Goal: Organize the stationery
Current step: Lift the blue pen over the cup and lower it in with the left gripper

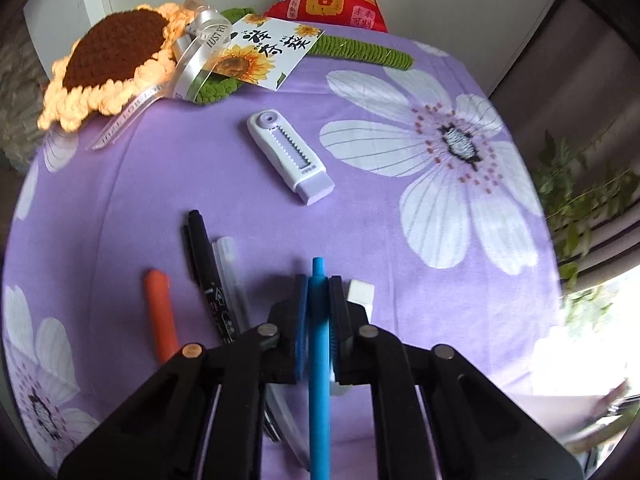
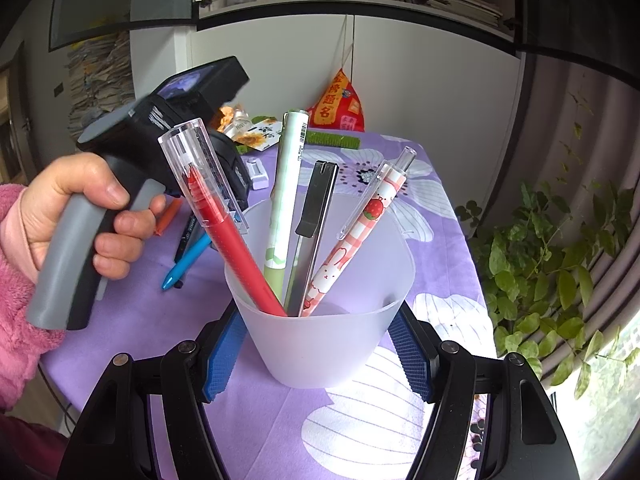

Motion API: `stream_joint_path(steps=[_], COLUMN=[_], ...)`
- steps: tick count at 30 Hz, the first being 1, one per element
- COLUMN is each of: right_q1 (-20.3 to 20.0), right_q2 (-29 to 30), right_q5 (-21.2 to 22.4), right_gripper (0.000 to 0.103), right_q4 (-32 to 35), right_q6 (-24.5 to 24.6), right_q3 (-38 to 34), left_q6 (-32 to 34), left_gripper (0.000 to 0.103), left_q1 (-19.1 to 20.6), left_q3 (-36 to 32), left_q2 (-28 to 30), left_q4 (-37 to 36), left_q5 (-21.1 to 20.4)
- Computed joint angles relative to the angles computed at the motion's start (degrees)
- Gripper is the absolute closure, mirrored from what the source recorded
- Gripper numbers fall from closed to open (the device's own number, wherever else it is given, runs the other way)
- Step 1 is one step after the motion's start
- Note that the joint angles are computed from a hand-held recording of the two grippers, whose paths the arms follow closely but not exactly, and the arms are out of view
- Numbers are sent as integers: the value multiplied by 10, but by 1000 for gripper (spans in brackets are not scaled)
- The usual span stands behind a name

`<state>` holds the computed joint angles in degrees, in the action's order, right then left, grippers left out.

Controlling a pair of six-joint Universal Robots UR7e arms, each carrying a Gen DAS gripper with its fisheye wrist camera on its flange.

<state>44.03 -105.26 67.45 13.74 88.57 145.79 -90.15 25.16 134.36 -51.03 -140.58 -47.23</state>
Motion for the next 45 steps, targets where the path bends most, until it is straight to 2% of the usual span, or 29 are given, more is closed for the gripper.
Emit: stream_joint_path(steps=[7,13,20,25,30,34,38,45], right_q1=[2,12,24,29,19,16,14,12], right_q2=[1,2,3,3,0,0,2,6], right_q5=[1,10,19,23,14,12,10,7], right_gripper=[32,32,32,32,32,32,32,32], right_q4=[0,-6,-13,-14,-7,-4,-3,-4], right_q6=[1,10,22,28,19,15,13,11], right_q3=[0,-1,-2,-3,-2,-2,-4,-5], left_q6=[-51,-88,-56,-17,117,248,304,325], left_gripper=[95,95,95,95,95,95,95,95], left_q1=[-75,-143,-183,-202,-199,-184,-171,-172], left_q3=[24,34,31,15,6,-2,-8,-4], left_q2=[-59,-87,-74,-56,8,71,103,115], left_q4=[47,69,20,-14,-188,-359,-435,-469], left_q5=[28,62,97,150,201,203,195,199])
